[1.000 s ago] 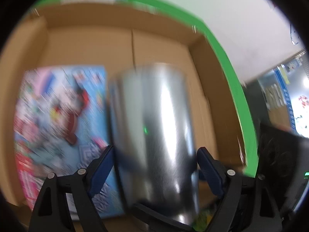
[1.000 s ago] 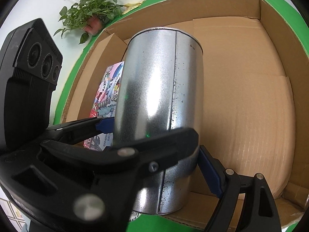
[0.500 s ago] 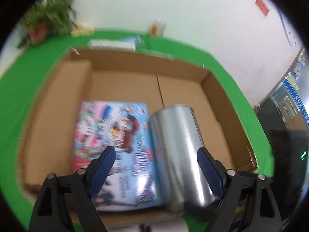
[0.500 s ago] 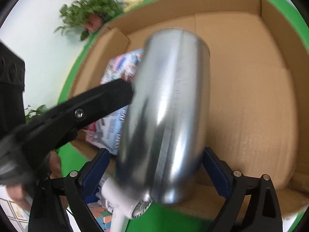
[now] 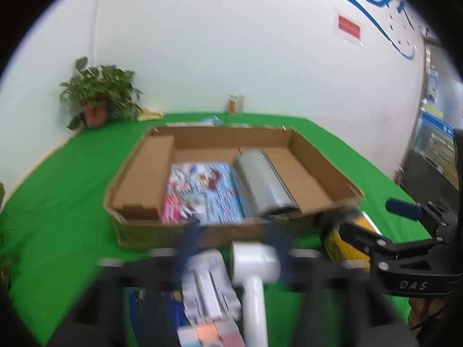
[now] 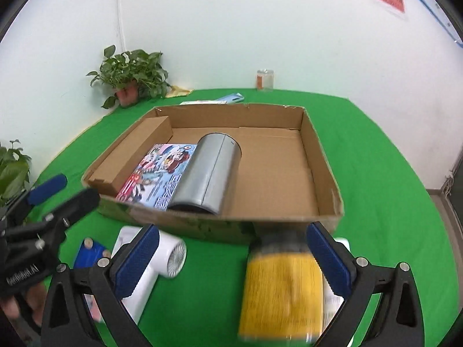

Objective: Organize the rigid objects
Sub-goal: 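Open the right gripper and withdraw it toward the yellow jar, then grasp the yellow-labelled jar around its body with the right gripper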

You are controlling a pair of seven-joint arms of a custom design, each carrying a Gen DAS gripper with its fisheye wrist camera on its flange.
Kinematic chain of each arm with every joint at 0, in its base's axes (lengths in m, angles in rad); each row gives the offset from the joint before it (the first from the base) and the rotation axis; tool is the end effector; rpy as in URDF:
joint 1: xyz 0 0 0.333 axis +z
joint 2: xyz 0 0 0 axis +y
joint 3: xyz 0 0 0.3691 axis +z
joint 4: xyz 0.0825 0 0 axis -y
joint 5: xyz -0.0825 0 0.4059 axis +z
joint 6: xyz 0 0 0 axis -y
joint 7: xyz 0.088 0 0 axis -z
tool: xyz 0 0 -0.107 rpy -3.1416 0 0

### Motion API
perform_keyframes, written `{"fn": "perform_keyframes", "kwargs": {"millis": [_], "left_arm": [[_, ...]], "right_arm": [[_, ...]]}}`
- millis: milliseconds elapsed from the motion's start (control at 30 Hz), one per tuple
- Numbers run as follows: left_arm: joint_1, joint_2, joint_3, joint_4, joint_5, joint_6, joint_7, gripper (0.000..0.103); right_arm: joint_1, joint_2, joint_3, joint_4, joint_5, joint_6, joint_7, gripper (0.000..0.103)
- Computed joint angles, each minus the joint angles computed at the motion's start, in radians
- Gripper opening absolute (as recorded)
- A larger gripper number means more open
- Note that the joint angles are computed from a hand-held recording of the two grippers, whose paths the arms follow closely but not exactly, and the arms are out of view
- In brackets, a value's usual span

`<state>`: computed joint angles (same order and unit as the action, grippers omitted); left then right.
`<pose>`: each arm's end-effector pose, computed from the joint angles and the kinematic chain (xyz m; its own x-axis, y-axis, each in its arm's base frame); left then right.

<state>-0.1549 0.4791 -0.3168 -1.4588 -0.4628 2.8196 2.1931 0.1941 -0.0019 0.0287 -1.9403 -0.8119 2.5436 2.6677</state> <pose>0.7333 -0.2825 0.5594 -0.6103 -0.7882 0.0790 -0.4858 0.2936 -0.8233 0.6047 0.1463 0.5918 -0.3299 -0.9439 0.0169 -0.6259 0.2054 -0.7524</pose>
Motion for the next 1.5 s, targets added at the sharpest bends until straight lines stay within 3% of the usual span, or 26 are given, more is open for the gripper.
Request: {"fn": "perform_keyframes", "kwargs": {"millis": [33,100,167,200,233,267,300,367,400,500,633,733,833,900,967,1067,1300,1433,1500], "left_arm": [[-0.01,-0.004,0.019,-0.005,0.009,-0.031,-0.038,0.004],[0.009,-0.013,0.003,-0.027,-0.02,-0.034,-0.041,0.004],[0.03,-0.031,-0.019,-0.066,-0.067,-0.008,0.006,0.008],[0.005,-0.039,0.016,-0.073,-0.024,-0.007,-0.042,0.018],[-0.028,-0.047,0.062,-0.08,0.026,-0.008,-0.099,0.061],[-0.035,-0.049,0.073,-0.087,0.068,0.002,-0.145,0.098],[-0.016,-0.061,0.05,-0.115,0.05,0.054,-0.136,0.1],[0.073,-0.079,-0.073,-0.167,-0.118,0.164,0.038,0.1],[0.097,-0.085,-0.102,-0.182,-0.137,0.189,0.068,0.1],[0.102,-0.103,-0.096,-0.197,-0.138,0.152,0.075,0.1],[0.101,-0.114,-0.071,-0.193,-0.182,0.032,0.062,0.1],[0.096,-0.119,-0.054,-0.194,-0.222,-0.032,0.062,0.1],[0.078,-0.124,-0.03,-0.194,-0.227,-0.077,0.063,0.1],[0.072,-0.123,-0.02,-0.187,-0.228,-0.114,0.066,0.1],[0.073,-0.118,-0.015,-0.172,-0.241,-0.162,0.07,0.1],[0.082,-0.101,-0.013,-0.132,-0.267,-0.286,0.067,0.1],[0.113,-0.023,-0.016,-0.002,-0.341,-0.71,0.046,0.1],[0.106,-0.001,-0.01,0.022,-0.367,-0.829,0.007,0.1],[0.097,-0.002,-0.005,0.02,-0.368,-0.848,0.009,0.1]], "right_arm": [[0.007,-0.018,0.007,-0.021,-0.02,-0.016,0.021,0.094],[0.012,-0.071,0.019,-0.087,-0.026,-0.021,0.045,0.053],[0.007,-0.1,0.036,-0.124,-0.068,-0.032,0.101,0.047],[0.004,-0.112,0.045,-0.135,-0.1,-0.042,0.133,0.051],[0.0,-0.128,0.053,-0.151,-0.128,-0.049,0.162,0.057],[-0.005,-0.146,0.057,-0.169,-0.153,-0.039,0.19,0.08],[-0.011,-0.151,0.059,-0.173,-0.173,-0.022,0.213,0.103],[-0.021,-0.176,0.068,-0.196,-0.214,-0.007,0.248,0.102],[-0.023,-0.182,0.068,-0.203,-0.216,0.0,0.24,0.102],[-0.033,-0.182,0.051,-0.218,-0.163,0.047,0.202,0.102],[-0.05,-0.167,0.009,-0.241,0.005,0.129,0.114,0.102],[-0.049,-0.125,-0.021,-0.225,0.197,0.118,-0.048,0.102],[-0.06,-0.097,-0.024,-0.217,0.277,0.113,-0.121,0.1],[-0.057,-0.075,-0.028,-0.207,0.361,0.084,-0.198,0.086],[-0.063,-0.076,-0.026,-0.227,0.368,0.11,-0.198,0.082],[-0.062,-0.094,-0.013,-0.25,0.357,0.109,-0.19,0.082],[-0.005,-0.206,0.032,-0.352,0.389,0.058,-0.337,0.082],[0.047,-0.247,0.02,-0.366,0.528,-0.011,-0.417,0.086],[0.084,-0.278,0.002,-0.4,0.602,0.069,-0.516,0.088]]}}
